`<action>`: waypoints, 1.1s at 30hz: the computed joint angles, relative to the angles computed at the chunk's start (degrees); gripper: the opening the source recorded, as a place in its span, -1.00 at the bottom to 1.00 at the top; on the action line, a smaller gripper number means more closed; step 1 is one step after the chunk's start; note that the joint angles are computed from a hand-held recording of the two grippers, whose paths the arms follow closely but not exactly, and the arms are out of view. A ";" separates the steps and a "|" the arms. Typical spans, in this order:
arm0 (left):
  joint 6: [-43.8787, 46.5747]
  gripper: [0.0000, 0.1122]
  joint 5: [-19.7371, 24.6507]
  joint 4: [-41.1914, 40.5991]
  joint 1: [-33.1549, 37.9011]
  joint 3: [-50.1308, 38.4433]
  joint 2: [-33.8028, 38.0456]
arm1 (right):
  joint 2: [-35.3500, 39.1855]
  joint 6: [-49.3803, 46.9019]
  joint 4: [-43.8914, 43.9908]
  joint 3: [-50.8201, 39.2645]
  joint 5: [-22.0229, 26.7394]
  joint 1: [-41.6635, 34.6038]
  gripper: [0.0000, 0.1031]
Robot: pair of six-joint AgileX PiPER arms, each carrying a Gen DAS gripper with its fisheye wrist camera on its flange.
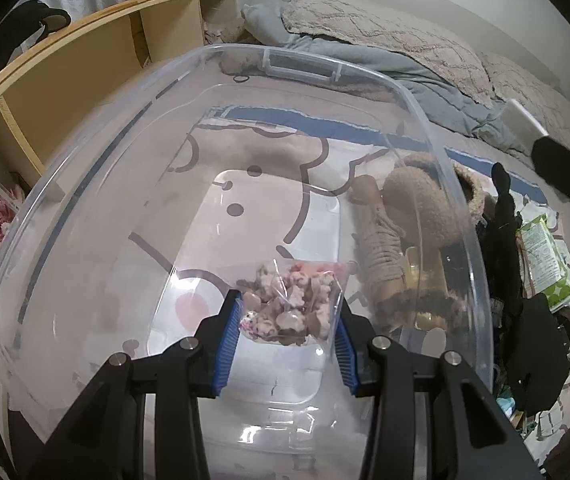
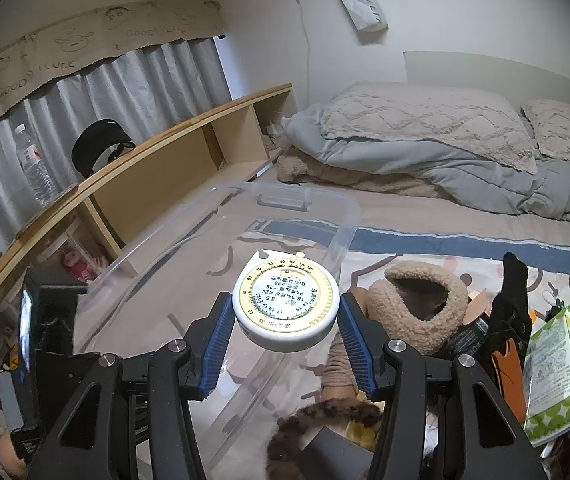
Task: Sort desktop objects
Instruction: 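Lower the candy bag into the clear plastic box and open the left gripper, then lower the tape measure into the clear box and open the right gripper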
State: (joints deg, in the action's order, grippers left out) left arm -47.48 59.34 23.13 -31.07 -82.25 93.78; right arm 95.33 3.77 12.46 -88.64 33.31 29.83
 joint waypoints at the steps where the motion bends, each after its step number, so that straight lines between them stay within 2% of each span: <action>1: -0.15 -0.20 0.11 0.28 -0.17 -0.05 0.06 | 0.03 0.10 -0.05 0.04 -0.04 -0.01 0.04; 3: -0.24 -0.13 0.40 0.48 -0.38 -0.09 -0.09 | 0.08 0.06 0.05 0.01 0.01 -0.11 0.04; 7: -1.39 0.15 0.48 2.55 -1.66 -0.13 -0.53 | 0.17 0.62 -0.17 -0.16 0.09 -0.10 0.04; 17: -3.98 0.15 -0.20 4.54 -2.34 1.10 -2.16 | 0.70 0.41 0.49 -0.59 0.19 0.11 0.04; 24: -12.34 0.15 0.62 12.53 -3.11 4.10 -6.64 | 2.75 0.30 0.04 -2.59 0.72 2.65 0.04; 33: -19.86 0.15 -1.50 19.53 -2.84 9.59 -12.29 | 7.77 -0.16 -1.25 -7.16 3.32 6.75 0.03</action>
